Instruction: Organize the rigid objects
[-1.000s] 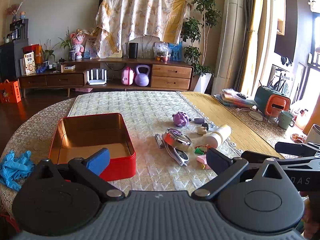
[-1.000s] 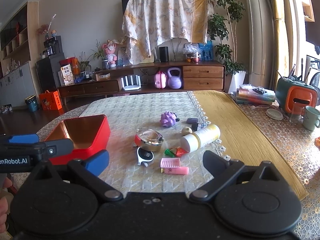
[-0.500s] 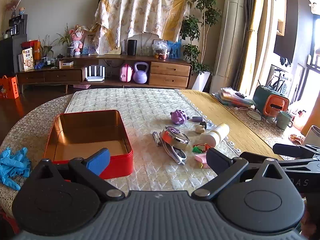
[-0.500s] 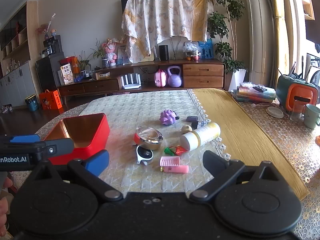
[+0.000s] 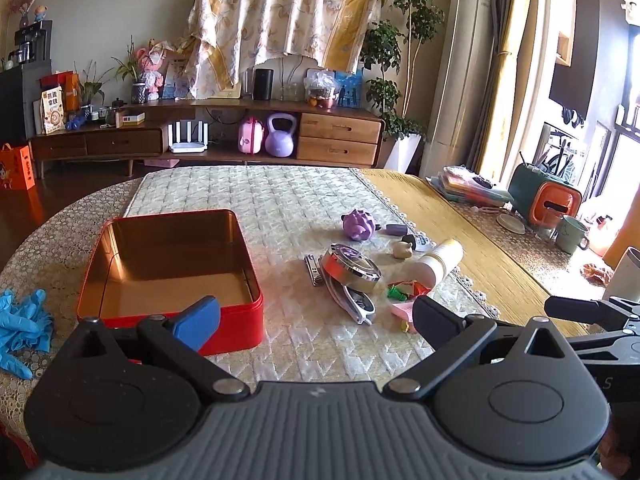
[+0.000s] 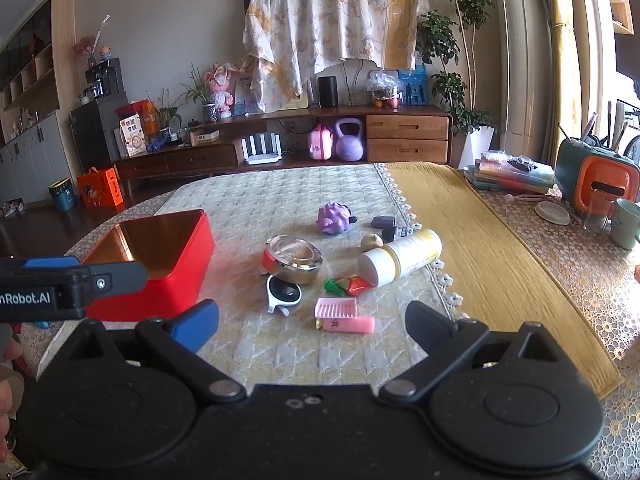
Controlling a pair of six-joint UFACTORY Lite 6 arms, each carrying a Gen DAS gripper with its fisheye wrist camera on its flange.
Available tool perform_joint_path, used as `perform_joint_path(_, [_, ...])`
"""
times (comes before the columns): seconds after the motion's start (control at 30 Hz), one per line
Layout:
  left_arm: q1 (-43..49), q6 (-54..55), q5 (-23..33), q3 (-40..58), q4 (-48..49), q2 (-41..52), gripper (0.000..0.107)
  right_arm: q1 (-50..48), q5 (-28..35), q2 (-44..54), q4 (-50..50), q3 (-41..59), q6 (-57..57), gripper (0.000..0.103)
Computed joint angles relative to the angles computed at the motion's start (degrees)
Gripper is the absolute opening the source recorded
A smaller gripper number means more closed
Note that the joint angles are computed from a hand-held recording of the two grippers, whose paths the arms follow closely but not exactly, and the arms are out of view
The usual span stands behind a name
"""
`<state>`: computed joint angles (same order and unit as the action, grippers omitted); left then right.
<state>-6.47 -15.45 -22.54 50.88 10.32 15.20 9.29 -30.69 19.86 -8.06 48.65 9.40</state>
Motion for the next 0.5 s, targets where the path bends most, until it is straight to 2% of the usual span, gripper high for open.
perform_joint_path(0.07, [0.12, -1.33, 0.77, 2.68, 1.66, 2.38, 0.103, -0.73, 0.54, 1.81, -1.24, 1.49, 0.35, 0.099])
perform_joint_path(0.2, [-1.13, 4.31, 2.45, 11.0, -1.77, 9.16, 0.103, -2.58, 1.91, 6.12, -5.46, 5.53, 1.47, 0.096])
perform_joint_path(0.37, [-2.84, 4.85, 8.29, 26.65, -1.72, 20.8, 0.103, -4.52, 4.29, 12.71, -11.79, 12.88, 4.0, 0.093])
perform_joint_path(0.5, [-4.49, 4.7, 15.37, 41.37, 0.09, 31.56, 0.103, -4.87, 6.56, 18.38, -14.64, 19.92, 5.22, 0.092])
